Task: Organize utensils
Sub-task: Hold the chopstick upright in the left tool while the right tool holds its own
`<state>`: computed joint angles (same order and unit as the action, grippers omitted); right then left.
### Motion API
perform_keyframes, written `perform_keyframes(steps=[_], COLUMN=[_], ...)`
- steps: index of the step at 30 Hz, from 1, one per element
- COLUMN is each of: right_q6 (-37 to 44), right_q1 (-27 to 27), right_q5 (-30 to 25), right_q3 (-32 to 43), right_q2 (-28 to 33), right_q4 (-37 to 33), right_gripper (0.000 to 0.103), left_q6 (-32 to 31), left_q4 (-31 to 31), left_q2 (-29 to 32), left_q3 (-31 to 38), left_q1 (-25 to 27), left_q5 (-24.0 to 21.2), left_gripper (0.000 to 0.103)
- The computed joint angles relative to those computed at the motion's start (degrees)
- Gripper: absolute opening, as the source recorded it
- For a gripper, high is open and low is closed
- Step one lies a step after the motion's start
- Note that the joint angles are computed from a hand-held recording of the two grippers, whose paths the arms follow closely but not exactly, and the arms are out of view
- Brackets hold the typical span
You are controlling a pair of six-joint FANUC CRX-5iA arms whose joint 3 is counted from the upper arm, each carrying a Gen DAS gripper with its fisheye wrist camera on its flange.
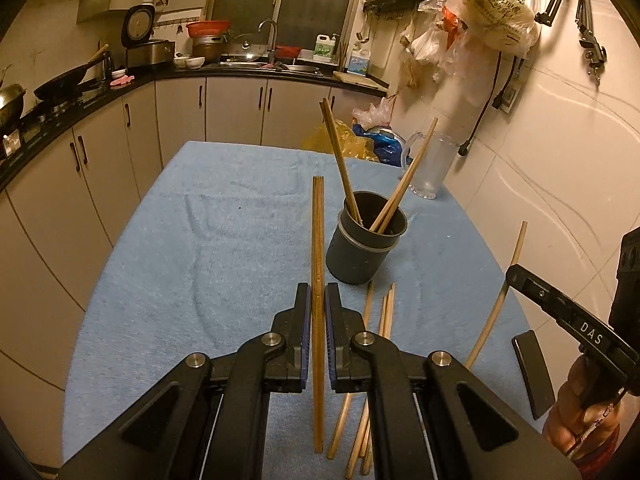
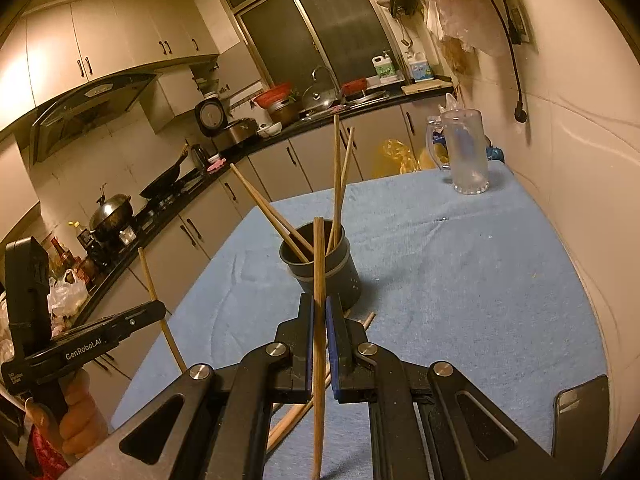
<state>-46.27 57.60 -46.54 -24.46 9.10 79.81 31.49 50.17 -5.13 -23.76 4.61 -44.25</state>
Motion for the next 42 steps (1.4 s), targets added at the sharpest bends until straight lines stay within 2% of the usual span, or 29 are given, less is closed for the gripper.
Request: perform_keyframes(steps=[42], right_q6=[-1.8], right_q1=[0.6], right_q5=[-1.7], right_q3=[-0.3], right_q2=[-1.3], right_q4=[1.3], right_gripper=[0.007], left_q6=[-0.2], left_q4=[0.4], left_q2=[-1.2], left_q3=[-0.3], left_q1=[0.1], left_q5=[-0.7], left_gripper=[0.006])
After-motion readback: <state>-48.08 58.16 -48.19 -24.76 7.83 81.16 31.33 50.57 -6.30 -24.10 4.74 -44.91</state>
